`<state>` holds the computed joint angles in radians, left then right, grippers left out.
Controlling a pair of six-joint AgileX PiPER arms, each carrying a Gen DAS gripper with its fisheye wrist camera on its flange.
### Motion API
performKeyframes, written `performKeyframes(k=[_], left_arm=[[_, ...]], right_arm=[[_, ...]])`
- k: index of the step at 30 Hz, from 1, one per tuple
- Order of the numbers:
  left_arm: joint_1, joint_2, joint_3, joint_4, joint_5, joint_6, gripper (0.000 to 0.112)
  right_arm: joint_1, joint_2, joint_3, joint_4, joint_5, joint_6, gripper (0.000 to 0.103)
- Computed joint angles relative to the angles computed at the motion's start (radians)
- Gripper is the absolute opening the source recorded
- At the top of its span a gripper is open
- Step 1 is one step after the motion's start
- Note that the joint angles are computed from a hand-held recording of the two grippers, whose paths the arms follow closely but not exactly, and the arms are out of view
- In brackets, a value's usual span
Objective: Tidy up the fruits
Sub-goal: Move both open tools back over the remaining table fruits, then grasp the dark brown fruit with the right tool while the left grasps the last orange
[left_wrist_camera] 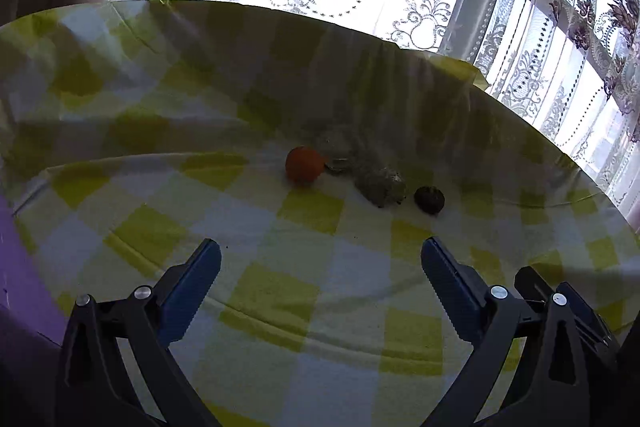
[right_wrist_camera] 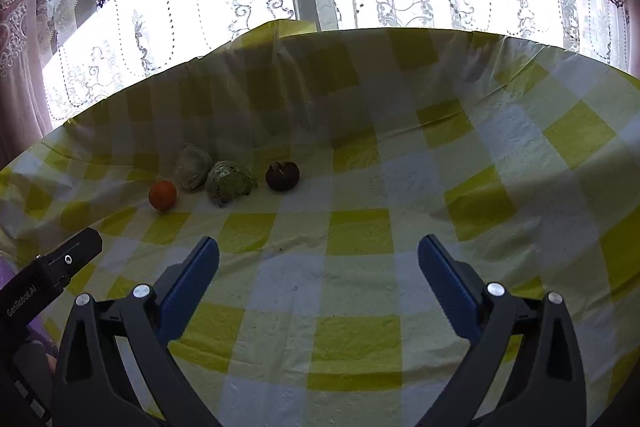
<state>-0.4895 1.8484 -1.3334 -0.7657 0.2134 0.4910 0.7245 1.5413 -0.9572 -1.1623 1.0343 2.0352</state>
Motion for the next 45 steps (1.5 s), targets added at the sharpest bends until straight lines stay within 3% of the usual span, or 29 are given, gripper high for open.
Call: performKeyframes(k=[4, 8, 13, 17, 23, 29, 31, 32, 34, 36, 40, 45], left_arm=[[0.028, 0.051, -0.049, -0.067, 0.053, 0.038, 0.097], [0.06, 0.07, -0.068, -0.221, 0.084, 0.163, 0.097], [0.101, 0.097, -0.089, -0.296, 0.126, 0.16, 0.097], [0.121, 0.118, -0.107, -0.305, 0.154, 0.113, 0.097], [0.104, 0.111, -0.106, -0.275, 0.139, 0.115, 0.097], [0.122, 0.118, -0.107, -0.329, 0.169, 0.15, 0.097], [0.126, 0.119, -0.106, -0.347, 0.177, 0.163, 0.097], [0.128, 0.121, -0.107, -0.347, 0.183, 0.163, 0.097], [0.131, 0.126, -0.116, -0.34, 0.195, 0.154, 0.097], [0.134, 0.127, -0.117, -0.345, 0.2, 0.157, 0.097], [0.133, 0.131, -0.126, -0.323, 0.209, 0.139, 0.097], [0.118, 0.138, -0.151, -0.23, 0.214, 0.075, 0.097]], right_arm=[[-0.052, 0.016, -0.016, 0.006, -0.07, -0.038, 0.1], [-0.105, 0.026, -0.025, -0.004, -0.13, -0.063, 0.101], [-0.217, 0.061, -0.073, 0.053, -0.239, -0.167, 0.101], [-0.294, 0.144, -0.185, 0.172, -0.268, -0.379, 0.101], [-0.383, 0.333, -0.455, 0.348, -0.218, -0.752, 0.1], [-0.446, 0.522, -0.752, 0.511, -0.136, -1.063, 0.08], [-0.471, 0.555, -0.805, 0.573, -0.139, -1.121, 0.067], [-0.48, 0.566, -0.817, 0.593, -0.146, -1.136, 0.055], [-0.488, 0.561, -0.809, 0.615, -0.18, -1.148, 0.043], [-0.493, 0.528, -0.765, 0.643, -0.213, -1.13, 0.04], [-0.459, 0.356, -0.507, 0.514, -0.35, -0.868, 0.04], [-0.366, 0.171, -0.229, 0.266, -0.413, -0.442, 0.04]])
